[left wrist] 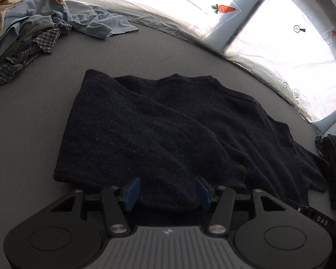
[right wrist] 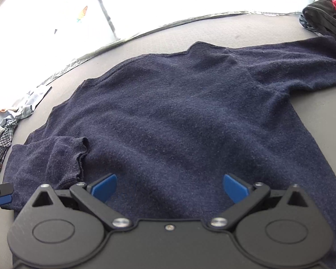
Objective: Fold clothes
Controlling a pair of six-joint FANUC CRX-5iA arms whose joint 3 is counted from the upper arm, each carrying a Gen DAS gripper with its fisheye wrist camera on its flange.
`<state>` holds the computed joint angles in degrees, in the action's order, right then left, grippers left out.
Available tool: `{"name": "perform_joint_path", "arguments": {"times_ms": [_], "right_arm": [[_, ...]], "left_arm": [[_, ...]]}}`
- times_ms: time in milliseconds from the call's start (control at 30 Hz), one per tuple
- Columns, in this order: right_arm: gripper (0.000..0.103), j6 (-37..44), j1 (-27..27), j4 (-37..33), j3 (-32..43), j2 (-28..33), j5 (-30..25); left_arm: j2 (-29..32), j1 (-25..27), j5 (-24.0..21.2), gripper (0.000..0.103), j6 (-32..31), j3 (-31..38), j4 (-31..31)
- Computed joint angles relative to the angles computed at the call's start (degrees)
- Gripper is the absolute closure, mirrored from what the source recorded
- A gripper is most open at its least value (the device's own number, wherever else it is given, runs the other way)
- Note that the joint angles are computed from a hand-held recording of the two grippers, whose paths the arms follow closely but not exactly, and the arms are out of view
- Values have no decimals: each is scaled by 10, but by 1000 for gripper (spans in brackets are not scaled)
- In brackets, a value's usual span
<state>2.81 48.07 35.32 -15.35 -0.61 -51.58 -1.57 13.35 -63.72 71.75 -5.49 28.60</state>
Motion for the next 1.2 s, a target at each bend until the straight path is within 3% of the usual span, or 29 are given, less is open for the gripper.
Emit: {"name": "perform_joint_path", "arguments": {"times_ms": [167, 300, 433, 700, 800, 1033, 1100, 1200], "right_arm": [[7, 118, -17, -51, 40, 21, 85], [39, 229, -43, -189, 98, 53, 123], [52, 245, -69, -289, 128, 75, 148], [75, 288, -103, -437, 154, 87, 174], [90, 317, -123, -523, 167, 94, 176], [94, 320, -162, -712, 119, 63, 271], [94, 299, -159, -721, 96, 46, 311], [95, 253, -147, -675, 76, 30, 347]], "left_arm": [[-7, 16, -25, 39, 40, -2, -35], [2, 19, -50, 39, 64, 2, -68], [1, 21, -49, 39, 42, -2, -67], [13, 12, -59, 13, 19, 2, -57], [18, 8, -58, 6, 19, 3, -52], [16, 10, -50, 0, 34, -5, -38], [12, 12, -46, 0, 37, -10, -33], [8, 11, -38, 0, 47, -15, -33]]}}
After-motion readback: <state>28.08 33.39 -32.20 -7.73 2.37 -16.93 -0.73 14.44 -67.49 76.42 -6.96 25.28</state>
